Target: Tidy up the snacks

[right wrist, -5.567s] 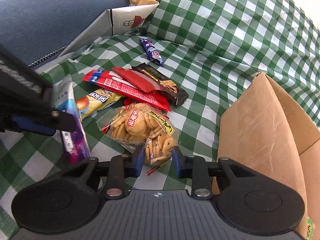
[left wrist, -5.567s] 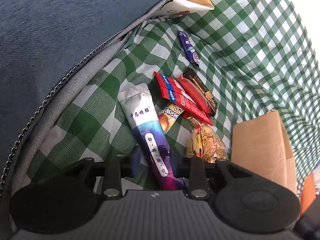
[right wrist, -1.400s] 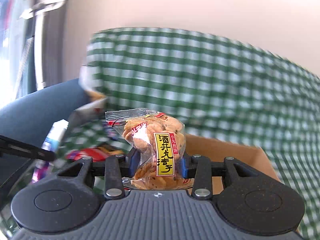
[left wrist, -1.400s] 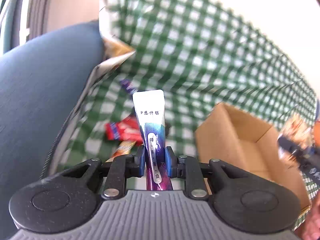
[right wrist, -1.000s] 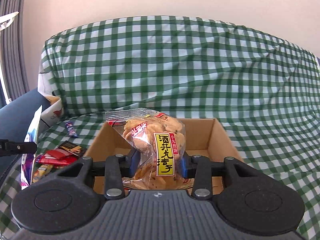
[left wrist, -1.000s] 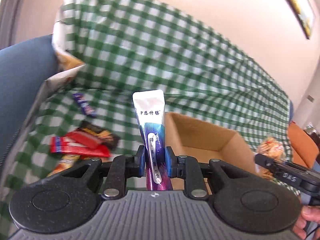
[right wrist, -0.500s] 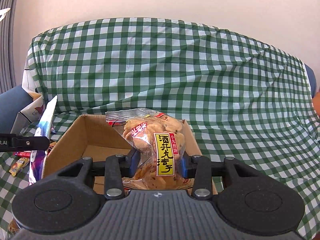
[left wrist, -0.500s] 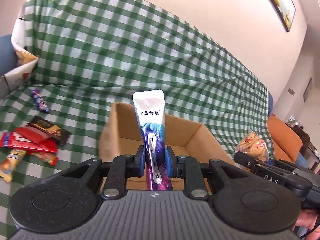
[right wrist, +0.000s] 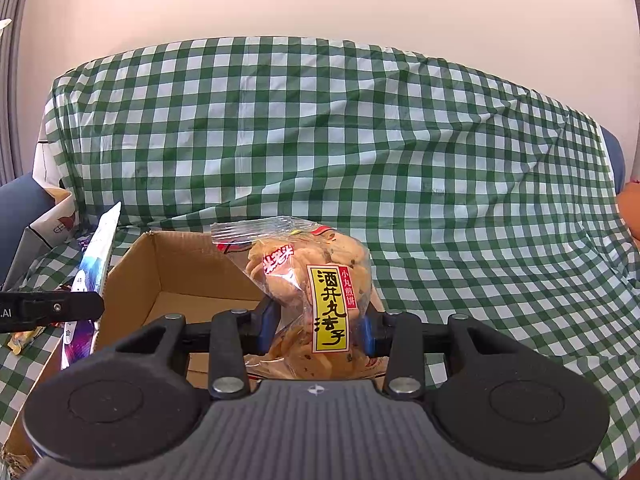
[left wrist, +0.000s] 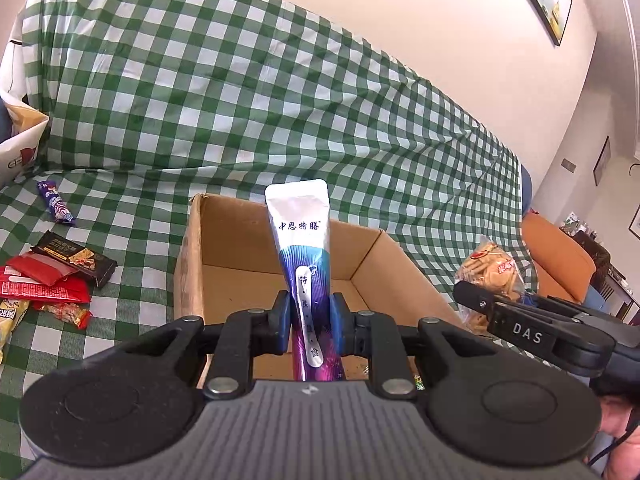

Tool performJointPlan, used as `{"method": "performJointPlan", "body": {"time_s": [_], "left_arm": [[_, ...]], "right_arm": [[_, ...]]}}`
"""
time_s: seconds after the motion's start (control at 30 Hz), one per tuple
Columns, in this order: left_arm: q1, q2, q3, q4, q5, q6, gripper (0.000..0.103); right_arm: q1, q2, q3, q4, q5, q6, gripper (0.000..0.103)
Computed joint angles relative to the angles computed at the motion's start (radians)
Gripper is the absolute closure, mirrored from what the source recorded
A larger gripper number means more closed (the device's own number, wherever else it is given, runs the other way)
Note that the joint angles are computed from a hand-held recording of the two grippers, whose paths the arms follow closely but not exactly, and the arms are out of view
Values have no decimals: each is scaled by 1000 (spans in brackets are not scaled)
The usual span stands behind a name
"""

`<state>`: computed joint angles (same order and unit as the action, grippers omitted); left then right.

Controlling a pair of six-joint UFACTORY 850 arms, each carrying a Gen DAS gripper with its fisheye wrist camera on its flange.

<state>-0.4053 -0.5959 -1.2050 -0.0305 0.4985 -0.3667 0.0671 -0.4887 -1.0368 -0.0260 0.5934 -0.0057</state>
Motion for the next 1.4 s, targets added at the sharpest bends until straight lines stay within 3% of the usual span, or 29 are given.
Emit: {"method": "performJointPlan", "body": {"time_s": [0.4,0.57,0.63,0.67,0.83,1.3,1.4], "left_arm": [[-2,-1,-4,19,-7,-10,81],[6,-5,-11,161,-12,-128,79],[10,-9,-18,250,-21,-205,74],[7,-10,-19,253,-25,-197,73],[0,-14,-25,229,-33,-147,72],[15,12,21,115,0,-36,72],[33,29,45,145,1,-72,66]], "right_arm": [[-2,-10,-13,-9,0,-9,62],[-3,-15,-22,12,-17,-27,61],[0,-21,-31,39,-40,-55,59],[2,-25,-38,51,-57,-66,53],[4,-28,-43,78,-63,-86,45],[13,-29,-43,123,-49,-107,41],[25,-27,-40,154,-34,-114,41]]}}
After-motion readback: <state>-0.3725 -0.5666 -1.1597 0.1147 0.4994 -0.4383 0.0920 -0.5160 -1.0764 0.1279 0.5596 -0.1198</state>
